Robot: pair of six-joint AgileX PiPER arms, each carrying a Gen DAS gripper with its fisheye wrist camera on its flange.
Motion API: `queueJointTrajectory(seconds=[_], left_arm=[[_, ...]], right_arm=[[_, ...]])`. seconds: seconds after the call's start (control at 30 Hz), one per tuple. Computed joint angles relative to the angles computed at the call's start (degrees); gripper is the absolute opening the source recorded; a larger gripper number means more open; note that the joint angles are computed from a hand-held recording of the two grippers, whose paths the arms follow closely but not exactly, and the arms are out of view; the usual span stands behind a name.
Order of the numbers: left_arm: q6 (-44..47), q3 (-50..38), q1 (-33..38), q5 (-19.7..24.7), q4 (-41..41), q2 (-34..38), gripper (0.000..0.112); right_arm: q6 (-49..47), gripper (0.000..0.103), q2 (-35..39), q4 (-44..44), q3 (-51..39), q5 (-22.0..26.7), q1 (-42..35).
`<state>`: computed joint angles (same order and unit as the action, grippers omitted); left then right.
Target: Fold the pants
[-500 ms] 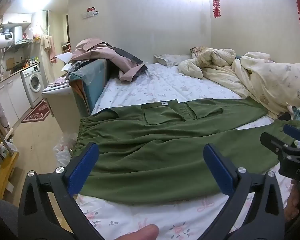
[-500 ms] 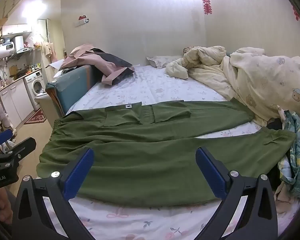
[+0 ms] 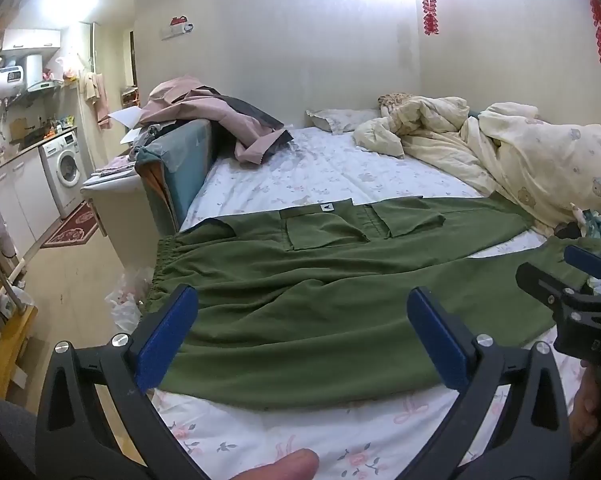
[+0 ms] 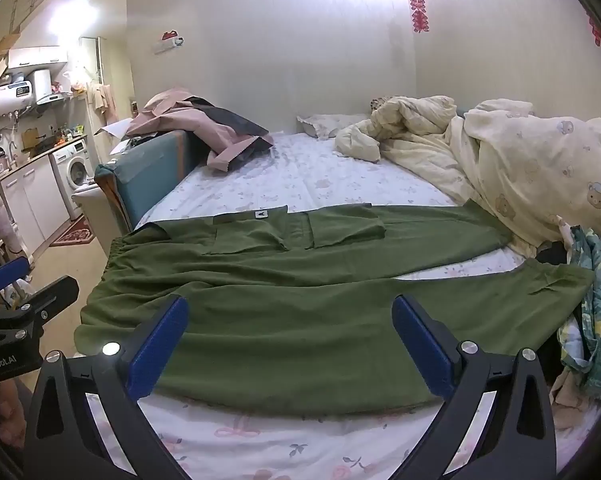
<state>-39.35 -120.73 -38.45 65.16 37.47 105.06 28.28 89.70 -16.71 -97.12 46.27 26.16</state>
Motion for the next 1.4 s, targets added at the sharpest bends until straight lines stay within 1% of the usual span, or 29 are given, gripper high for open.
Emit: queueJointTrajectory(seconds=[0.03, 0.1, 0.17, 0.37, 0.57, 1.13, 1.3, 1.4], left_arm=[[0.06, 0.02, 0.11, -0.05, -0.16, -0.08, 0.103], [-0.58, 1.14, -0.06, -0.81, 0.23, -0.56, 0.103], [-0.68, 1.02, -0.42, -0.55, 0.84, -0.43, 0.103], [-0.93, 0.82, -0.37, 0.24, 0.58, -0.43, 0.103], [-1.60, 1.42, -1.00, -0.09, 2.08, -0.76, 0.103], [-1.05, 1.22, -0.26, -0.08, 0.21, -0.75, 0.103], [-1.29, 2.23, -0.32, -1.13, 1.45, -1.28, 0.103], [-1.31, 1.43, -0.22, -0.45, 0.82, -0.84, 0.103]], right_arm=[[-0.24, 0.103, 0.18, 0.15, 0.79, -1.06, -0.36], [-0.20, 0.103, 0.44, 0.07, 0.69, -1.24, -0.37], [-0.26, 0.103, 0.49, -0.01, 0.74, -1.38, -0.38], [-0.51, 0.103, 0.81, 0.36, -0.33, -0.39, -0.41], [-0.85, 0.103, 0.75, 0.88, -0.10, -0.99, -0.83], [-0.62, 0.103, 0.18, 0.45, 1.15, -1.64, -0.70], [-0.71, 0.103, 0.13, 0.57, 1.38, -1.94, -0.65], [-0.71, 0.103, 0.21, 0.54, 1.32, -1.92, -0.58]])
